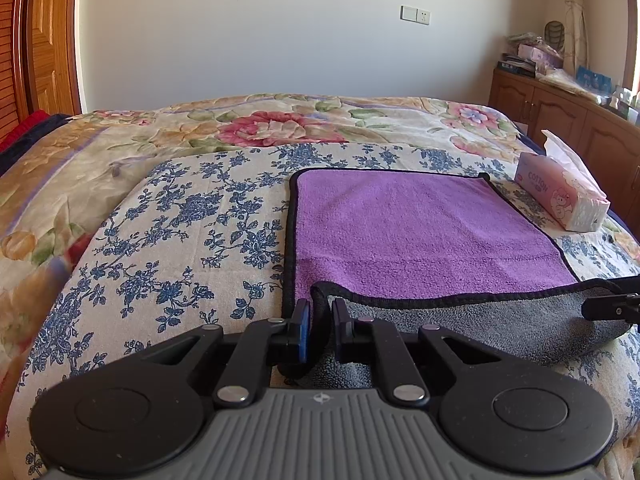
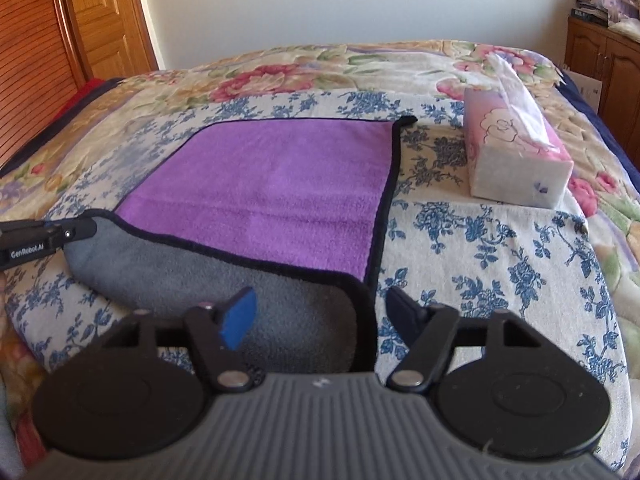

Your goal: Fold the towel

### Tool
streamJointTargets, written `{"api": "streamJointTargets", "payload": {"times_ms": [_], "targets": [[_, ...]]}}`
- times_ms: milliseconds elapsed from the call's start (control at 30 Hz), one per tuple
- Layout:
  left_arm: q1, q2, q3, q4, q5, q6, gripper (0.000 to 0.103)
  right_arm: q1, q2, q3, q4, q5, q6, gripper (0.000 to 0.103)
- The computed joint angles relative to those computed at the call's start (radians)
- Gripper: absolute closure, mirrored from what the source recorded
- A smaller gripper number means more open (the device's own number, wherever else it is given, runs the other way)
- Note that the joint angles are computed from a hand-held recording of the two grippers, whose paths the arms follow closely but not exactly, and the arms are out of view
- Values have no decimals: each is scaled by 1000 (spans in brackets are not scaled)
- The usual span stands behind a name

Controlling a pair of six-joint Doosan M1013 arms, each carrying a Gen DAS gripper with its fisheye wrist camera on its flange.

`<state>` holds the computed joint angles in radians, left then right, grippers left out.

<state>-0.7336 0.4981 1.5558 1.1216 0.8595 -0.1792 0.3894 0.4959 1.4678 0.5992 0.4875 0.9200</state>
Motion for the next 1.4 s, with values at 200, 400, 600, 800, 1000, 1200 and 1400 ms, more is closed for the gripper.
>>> {"api": "streamJointTargets", "payload": {"times_ms": [200,400,600,800,1000,1200,1400], "targets": [[-1,2,-1,-4,2,5,90,0,2,-8,-32,18,16,58],[-1,2,-1,-4,2,5,90,-4,4,-15,-72,19,50,80],[-1,3,-1,-4,2,4,91,-9,4,-18,-53,27,27,94],[-3,3,-1,5,-10,-6,93,-10,2,-18,-32,31,-1,99],[-4,0,0,17,-21,-7,94,-12,-1,-13,-5,25,-30,99],[-5,-7,4,35,-22,-24,95,-14,-7,-7,34,5,-64,99],[-10,-14,5,75,-11,-62,96,-14,-15,6,101,-45,-128,99]]}}
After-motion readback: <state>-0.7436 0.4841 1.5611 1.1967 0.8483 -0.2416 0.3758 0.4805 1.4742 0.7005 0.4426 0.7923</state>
